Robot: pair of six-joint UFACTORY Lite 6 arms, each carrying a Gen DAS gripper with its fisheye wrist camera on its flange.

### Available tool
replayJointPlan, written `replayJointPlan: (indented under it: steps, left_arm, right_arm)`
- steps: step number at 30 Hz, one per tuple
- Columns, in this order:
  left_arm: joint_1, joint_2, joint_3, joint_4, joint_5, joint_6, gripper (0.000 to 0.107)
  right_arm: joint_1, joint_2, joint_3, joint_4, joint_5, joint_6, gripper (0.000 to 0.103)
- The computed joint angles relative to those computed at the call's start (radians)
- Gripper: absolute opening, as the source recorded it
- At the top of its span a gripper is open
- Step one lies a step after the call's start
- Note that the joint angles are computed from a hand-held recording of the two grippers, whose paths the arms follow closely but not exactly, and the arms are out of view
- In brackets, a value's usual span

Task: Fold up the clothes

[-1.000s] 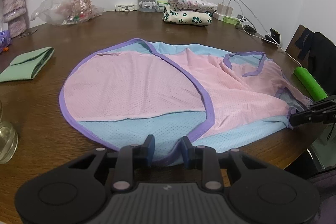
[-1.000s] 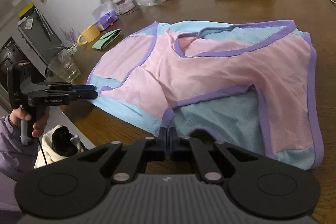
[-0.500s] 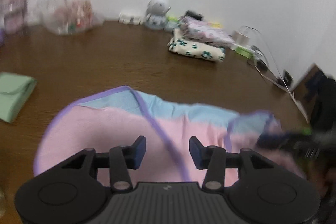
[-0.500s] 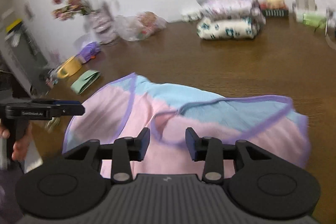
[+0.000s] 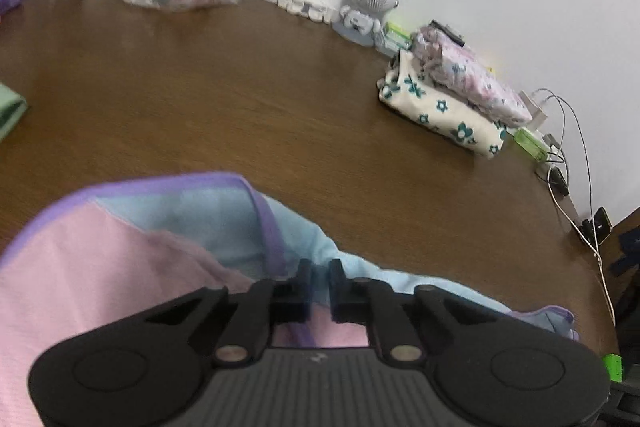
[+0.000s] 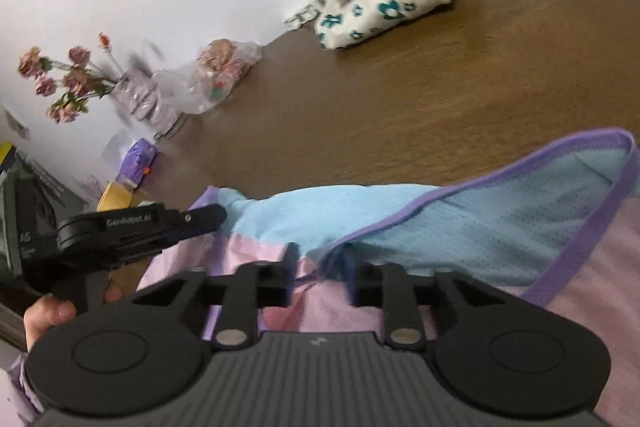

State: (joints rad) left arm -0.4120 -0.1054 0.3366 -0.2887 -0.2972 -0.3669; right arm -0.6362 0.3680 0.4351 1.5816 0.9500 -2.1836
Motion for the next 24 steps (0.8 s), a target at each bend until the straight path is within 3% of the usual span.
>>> replayJointPlan:
  steps: [4,12,15,21,23,24]
  left_arm:
    - [-0.009,-0.011,-0.047,-0.126,-0.091,0.035,0.000]
    - [0.043,0.000,-0.102,0.005,-0.202,-0.144,0.000]
    - [0.032,-0.001,-0.117,-0.008,-0.229,-0.145,0.000]
    - [-0.077,0.029,-0.106,-0.248,-0.278,0.063,0.000]
    - [-0.099,0.032,-0.093,-0.312,-0.270,0.126,0.000]
    - [-0.106,0.027,-0.091,-0.337,-0.263,0.152,0.000]
  right_arm:
    - [-0.039,0.014,-0.010,0.051,0.030,-0.067,0.002]
    - [-0.116,-0.005,-0.045,0.130,0.123,-0.155,0.002]
    - [-0.097,-0.007,-0.056,0.208,0.087,-0.207,0.002]
    - [-0.071,0.018,-0.091,0.354,0.070,-0.356,0.003]
    - [-0.039,-0.015,-0.106,0.385,0.040,-0.379,0.006]
    - [-0.043,-0.042,-0.113,0.367,0.023,-0.359,0.013]
